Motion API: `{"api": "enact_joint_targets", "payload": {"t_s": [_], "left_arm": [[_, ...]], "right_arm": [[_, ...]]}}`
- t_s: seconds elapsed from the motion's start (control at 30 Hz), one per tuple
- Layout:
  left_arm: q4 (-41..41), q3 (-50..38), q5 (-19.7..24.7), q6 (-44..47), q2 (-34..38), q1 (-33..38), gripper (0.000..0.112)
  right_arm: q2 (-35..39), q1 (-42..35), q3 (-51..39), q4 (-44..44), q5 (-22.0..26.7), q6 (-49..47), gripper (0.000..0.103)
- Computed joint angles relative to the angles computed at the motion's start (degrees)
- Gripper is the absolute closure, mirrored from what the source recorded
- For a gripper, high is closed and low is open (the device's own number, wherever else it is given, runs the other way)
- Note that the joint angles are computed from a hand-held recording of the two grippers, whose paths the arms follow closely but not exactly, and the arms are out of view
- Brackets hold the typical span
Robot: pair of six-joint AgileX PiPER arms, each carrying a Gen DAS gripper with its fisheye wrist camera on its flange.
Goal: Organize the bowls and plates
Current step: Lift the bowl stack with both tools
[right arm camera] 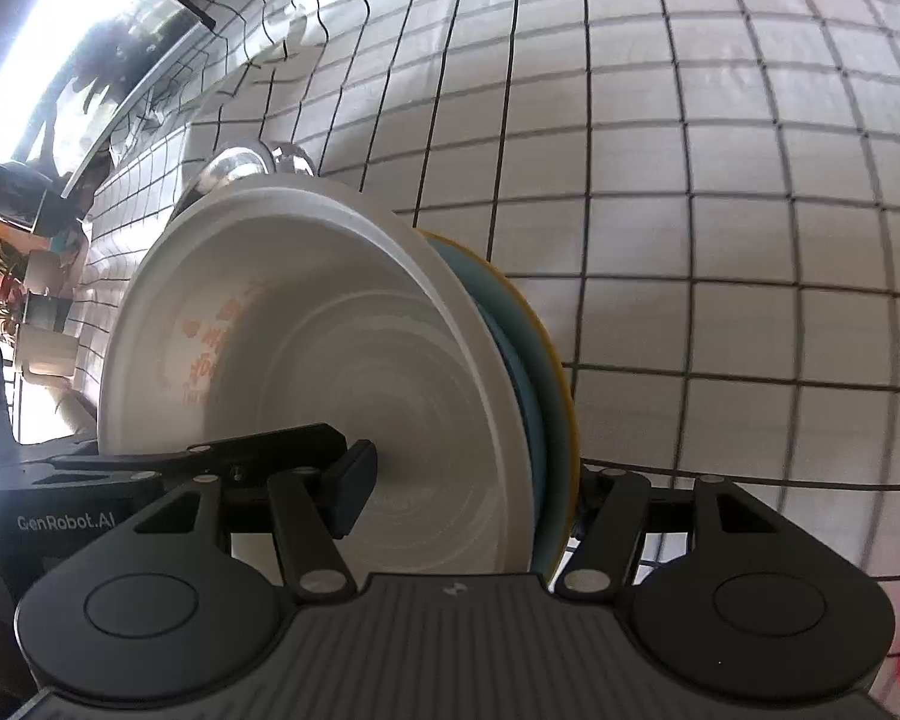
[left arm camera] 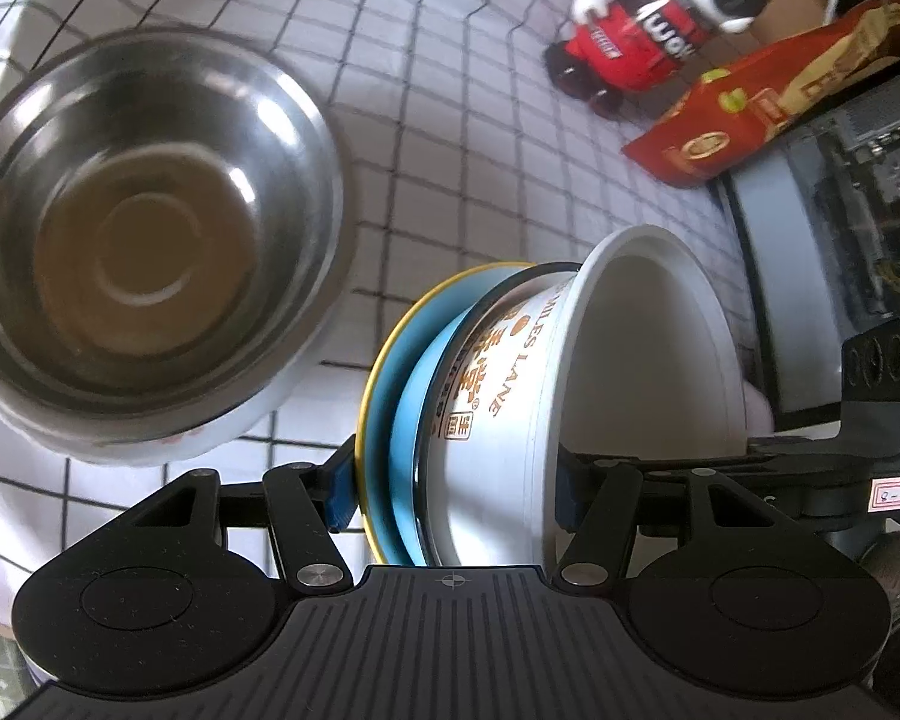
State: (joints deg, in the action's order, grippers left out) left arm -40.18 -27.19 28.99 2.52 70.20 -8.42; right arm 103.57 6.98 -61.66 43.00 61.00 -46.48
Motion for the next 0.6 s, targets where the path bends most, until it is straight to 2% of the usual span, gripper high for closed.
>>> {"api": "enact_joint_targets", "payload": {"t_s": [0.07, 0.13, 0.2, 0.3, 0.4, 0.47, 0.6], "left_arm": [[1.5, -1.9, 2.2, -1.5, -1.9, 0.7, 0.049], [3.4, -5.0, 6.2, -2.0, -4.3, 3.1, 0.049], [4.8, -8.3, 10.7, -1.1, -6.6, 7.2, 0.049], [7.0, -12.4, 16.1, 1.7, -9.0, 15.0, 0.049], [6.6, -14.0, 20.8, 8.6, -10.0, 25.5, 0.049], [4.4, -14.1, 24.2, 15.3, -8.2, 34.5, 0.049], [2.9, -13.6, 25.7, 23.5, -0.6, 44.2, 0.049]], "right_arm": [[-2.2, -0.4, -1.2, -1.1, 1.1, 1.8, 0.041], [-4.6, -0.2, -3.7, -2.0, 3.1, 3.8, 0.04], [-6.2, 0.9, -7.1, -1.9, 4.7, 4.4, 0.039], [-6.8, 5.1, -12.4, -0.2, 4.4, 6.3, 0.039], [-4.4, 10.3, -16.7, 1.7, 3.2, 8.7, 0.04], [-1.4, 14.6, -19.7, 2.2, 1.9, 11.2, 0.04], [7.0, 21.6, -26.8, -0.3, 2.5, 19.3, 0.04]]}}
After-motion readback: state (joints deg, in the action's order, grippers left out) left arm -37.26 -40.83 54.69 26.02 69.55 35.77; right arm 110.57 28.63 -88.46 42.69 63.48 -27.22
